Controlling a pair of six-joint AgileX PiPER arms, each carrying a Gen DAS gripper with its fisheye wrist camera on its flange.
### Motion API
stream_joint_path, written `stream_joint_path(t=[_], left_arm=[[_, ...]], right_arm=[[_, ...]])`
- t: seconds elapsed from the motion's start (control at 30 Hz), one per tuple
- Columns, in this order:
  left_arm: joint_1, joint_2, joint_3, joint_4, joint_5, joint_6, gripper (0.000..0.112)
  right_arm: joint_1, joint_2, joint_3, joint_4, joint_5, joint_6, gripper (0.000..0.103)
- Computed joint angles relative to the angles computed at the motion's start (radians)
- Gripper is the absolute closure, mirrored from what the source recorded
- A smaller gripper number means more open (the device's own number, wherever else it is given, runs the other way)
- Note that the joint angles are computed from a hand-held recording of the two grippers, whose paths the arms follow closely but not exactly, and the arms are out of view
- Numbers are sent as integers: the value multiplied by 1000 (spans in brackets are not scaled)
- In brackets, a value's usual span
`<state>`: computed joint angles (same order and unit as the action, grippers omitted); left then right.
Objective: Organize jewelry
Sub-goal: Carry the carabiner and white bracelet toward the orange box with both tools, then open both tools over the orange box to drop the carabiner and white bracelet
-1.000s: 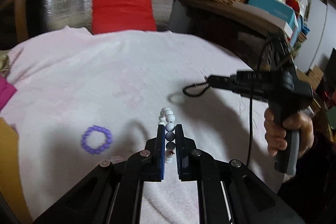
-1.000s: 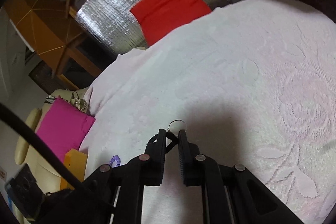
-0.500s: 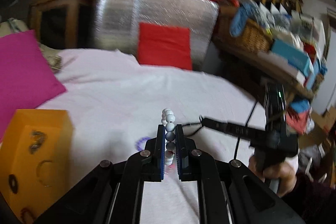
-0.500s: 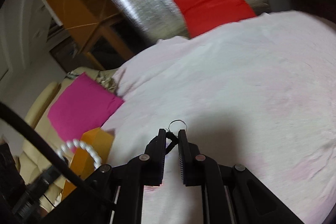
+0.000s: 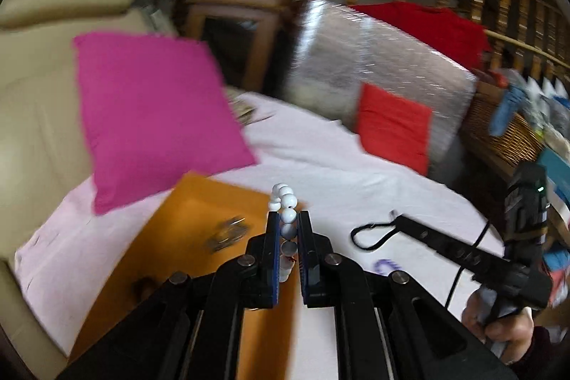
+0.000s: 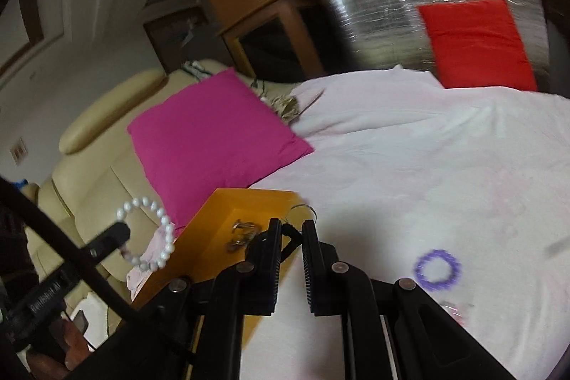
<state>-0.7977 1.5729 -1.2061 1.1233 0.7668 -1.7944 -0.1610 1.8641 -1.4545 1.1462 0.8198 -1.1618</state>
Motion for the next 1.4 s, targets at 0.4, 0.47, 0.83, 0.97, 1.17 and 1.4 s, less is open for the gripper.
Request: stream_joint_path(t=[0.4, 0.47, 0.83, 0.97, 1.17, 1.4], left_arm=[[254, 132, 17, -612, -244, 409, 103], [264, 152, 3, -661, -240, 451, 103], [212, 193, -71, -553, -66, 368, 76], [182, 219, -122, -500, 19, 340, 76], [111, 276, -239, -374, 144, 258, 63], [-6, 458, -549, -302, 308, 357, 46]], right_arm=[[264, 165, -198, -401, -188, 398, 90], [283, 203, -244, -447, -183, 449, 90], [216, 260, -329, -252, -99, 404, 70], [161, 229, -302, -236, -85, 350, 70], [5, 197, -290, -283, -40, 329, 70], [-175, 170, -237, -343, -10, 276, 70]])
